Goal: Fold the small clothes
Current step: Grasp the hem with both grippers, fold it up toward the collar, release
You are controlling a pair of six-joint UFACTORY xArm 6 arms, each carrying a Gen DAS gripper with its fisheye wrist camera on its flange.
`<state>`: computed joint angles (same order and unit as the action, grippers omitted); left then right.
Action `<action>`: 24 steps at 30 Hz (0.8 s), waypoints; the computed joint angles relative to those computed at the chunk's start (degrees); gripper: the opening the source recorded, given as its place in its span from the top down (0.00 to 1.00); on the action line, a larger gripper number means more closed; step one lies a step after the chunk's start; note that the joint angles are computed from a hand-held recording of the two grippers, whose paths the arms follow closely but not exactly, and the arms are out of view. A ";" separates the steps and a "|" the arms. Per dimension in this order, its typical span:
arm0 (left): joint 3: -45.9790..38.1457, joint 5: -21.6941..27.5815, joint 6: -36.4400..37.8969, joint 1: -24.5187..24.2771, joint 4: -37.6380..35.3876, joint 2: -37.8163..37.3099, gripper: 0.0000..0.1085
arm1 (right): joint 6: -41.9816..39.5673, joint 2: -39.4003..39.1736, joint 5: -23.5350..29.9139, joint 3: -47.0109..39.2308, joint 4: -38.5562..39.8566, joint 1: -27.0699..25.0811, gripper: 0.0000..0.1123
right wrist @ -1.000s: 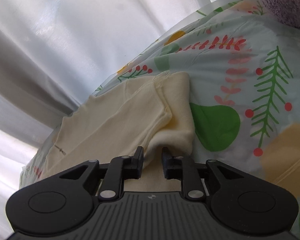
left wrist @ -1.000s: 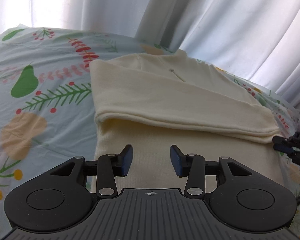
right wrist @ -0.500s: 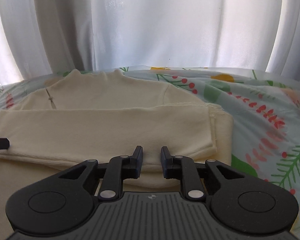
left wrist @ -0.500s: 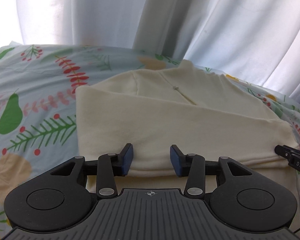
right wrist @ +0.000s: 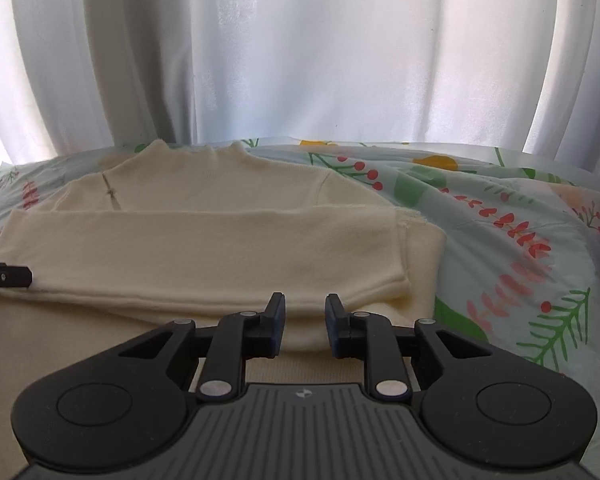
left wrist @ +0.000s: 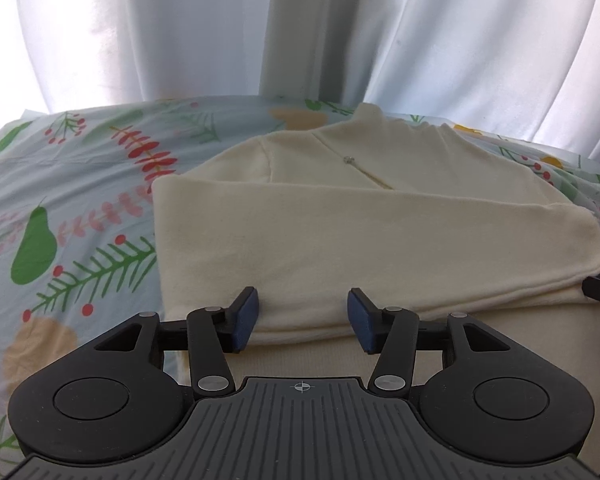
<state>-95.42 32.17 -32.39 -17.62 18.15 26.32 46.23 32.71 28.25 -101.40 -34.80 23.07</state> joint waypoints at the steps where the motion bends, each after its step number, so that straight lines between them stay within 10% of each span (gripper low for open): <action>1: 0.12 -0.01 -0.25 -0.01 0.13 -0.04 0.48 | -0.13 0.26 1.65 -0.21 -0.42 0.21 0.81; 7: 5.14 1.16 1.56 -0.49 -1.43 -5.02 0.43 | -1.00 -2.06 -2.66 3.69 0.43 -0.04 0.78; 13: 26.58 -2.50 0.76 -1.07 -6.16 -25.19 0.35 | -15.67 -21.50 -15.11 29.94 14.72 3.25 0.58; 17: 37.07 1.89 -4.03 -1.77 -4.31 -37.31 0.31 | -22.46 -36.27 -11.89 45.53 29.67 7.43 0.54; 24: 44.34 13.55 -2.38 -2.65 -10.49 -46.60 0.32 | -8.37 -49.59 -3.26 56.85 25.44 9.12 0.54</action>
